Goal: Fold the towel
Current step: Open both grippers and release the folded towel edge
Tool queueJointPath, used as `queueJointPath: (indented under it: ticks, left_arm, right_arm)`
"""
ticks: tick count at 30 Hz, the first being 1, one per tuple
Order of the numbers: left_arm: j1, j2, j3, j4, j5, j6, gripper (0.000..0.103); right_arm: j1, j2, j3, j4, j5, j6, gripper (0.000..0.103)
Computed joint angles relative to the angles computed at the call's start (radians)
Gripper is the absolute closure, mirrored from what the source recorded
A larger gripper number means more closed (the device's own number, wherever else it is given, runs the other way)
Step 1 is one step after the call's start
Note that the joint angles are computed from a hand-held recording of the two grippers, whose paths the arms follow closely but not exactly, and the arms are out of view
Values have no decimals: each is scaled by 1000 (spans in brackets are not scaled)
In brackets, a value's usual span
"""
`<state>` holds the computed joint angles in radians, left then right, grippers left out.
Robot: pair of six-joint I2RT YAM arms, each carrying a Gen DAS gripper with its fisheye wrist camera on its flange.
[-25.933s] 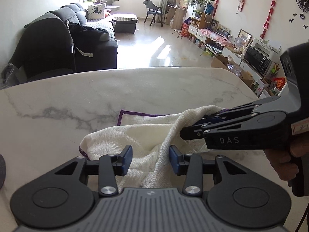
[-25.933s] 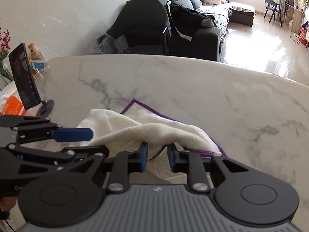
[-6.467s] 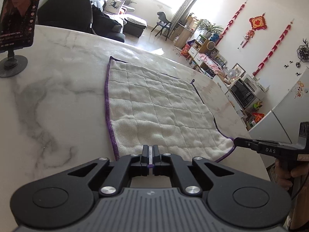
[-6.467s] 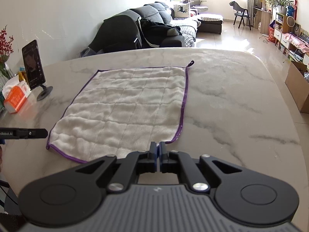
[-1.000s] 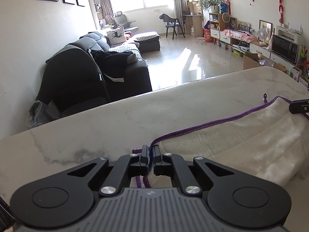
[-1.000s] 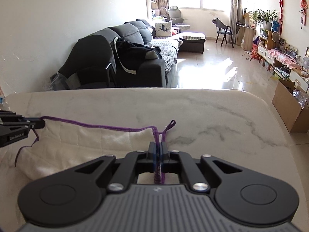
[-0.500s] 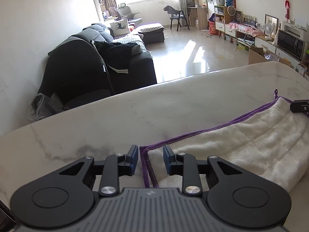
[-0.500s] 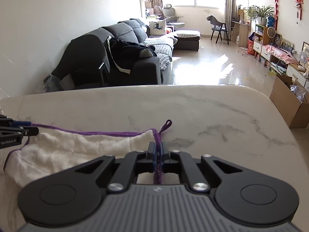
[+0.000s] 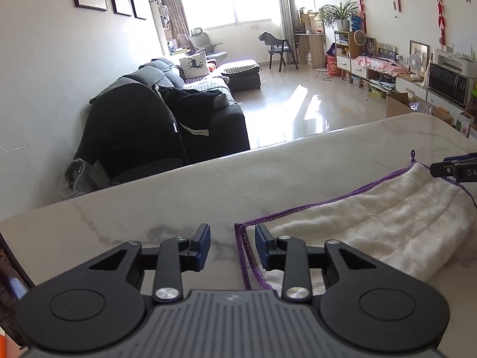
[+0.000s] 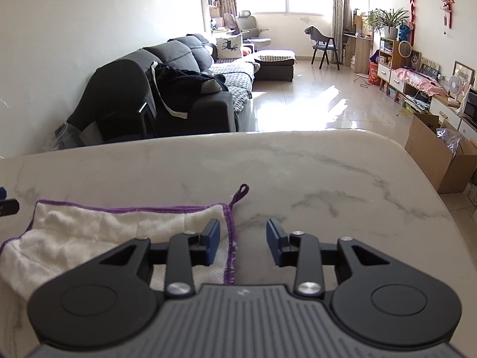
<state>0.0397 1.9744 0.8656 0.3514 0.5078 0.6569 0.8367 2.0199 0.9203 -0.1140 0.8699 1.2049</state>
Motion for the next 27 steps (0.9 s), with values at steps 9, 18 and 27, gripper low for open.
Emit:
queueJointPath:
  ticks: [9, 18, 27]
  left_arm:
    - [7, -2, -97, 3, 70, 154, 81]
    - [9, 132, -63, 157, -38, 116, 81]
    - [8, 72, -17, 56, 61, 39, 81]
  right_arm:
    - [60, 14, 52, -7, 26, -70, 67]
    - [63, 60, 50, -35, -8, -24, 68]
    - [88, 35, 64, -25, 25, -57, 68]
